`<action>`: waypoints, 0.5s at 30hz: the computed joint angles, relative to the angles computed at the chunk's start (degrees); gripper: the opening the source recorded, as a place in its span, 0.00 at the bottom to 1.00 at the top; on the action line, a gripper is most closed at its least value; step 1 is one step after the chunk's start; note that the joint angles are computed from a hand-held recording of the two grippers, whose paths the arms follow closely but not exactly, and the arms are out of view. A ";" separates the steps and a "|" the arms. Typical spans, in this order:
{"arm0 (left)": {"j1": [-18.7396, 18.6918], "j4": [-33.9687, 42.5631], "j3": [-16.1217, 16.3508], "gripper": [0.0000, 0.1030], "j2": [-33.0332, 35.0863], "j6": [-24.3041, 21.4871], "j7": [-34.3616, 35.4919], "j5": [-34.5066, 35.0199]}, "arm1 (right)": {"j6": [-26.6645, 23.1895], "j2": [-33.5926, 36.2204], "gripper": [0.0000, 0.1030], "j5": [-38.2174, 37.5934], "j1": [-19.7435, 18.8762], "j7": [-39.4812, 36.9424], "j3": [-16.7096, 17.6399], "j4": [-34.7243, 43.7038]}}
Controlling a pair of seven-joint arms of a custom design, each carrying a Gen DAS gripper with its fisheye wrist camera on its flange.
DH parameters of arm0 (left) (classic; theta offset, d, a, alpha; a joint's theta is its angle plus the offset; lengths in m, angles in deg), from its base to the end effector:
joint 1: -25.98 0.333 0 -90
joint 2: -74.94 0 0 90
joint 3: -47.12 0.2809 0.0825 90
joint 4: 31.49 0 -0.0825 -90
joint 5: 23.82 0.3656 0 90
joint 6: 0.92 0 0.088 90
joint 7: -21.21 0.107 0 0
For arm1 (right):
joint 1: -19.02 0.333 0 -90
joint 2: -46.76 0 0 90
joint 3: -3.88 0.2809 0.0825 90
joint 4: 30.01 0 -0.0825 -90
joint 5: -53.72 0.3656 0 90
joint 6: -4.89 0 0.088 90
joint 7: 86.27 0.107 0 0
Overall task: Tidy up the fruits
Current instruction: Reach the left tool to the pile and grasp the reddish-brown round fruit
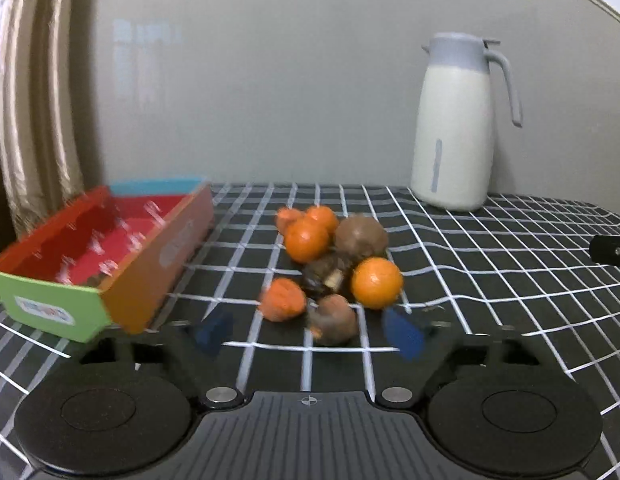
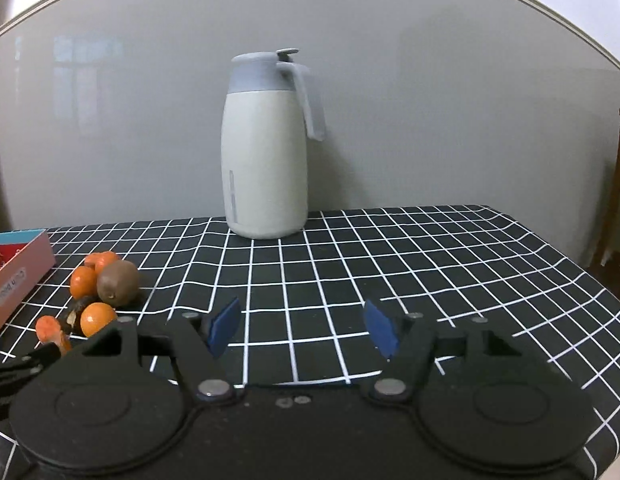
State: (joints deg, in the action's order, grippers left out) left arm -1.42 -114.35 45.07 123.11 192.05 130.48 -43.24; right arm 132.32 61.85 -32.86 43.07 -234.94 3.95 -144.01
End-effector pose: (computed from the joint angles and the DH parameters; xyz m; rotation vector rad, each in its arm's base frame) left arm 0.6536 -0.3181 0.3030 -1.2303 1.9552 -1.1448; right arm 0.5533 0.2133 0.3297 -1.0339 2.0601 -1.3167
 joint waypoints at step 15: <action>-8.12 16.08 13.16 0.58 9.39 -15.57 -13.16 4.57 | 4.42 0.12 0.72 0.46 -1.55 0.93 -0.29 -1.35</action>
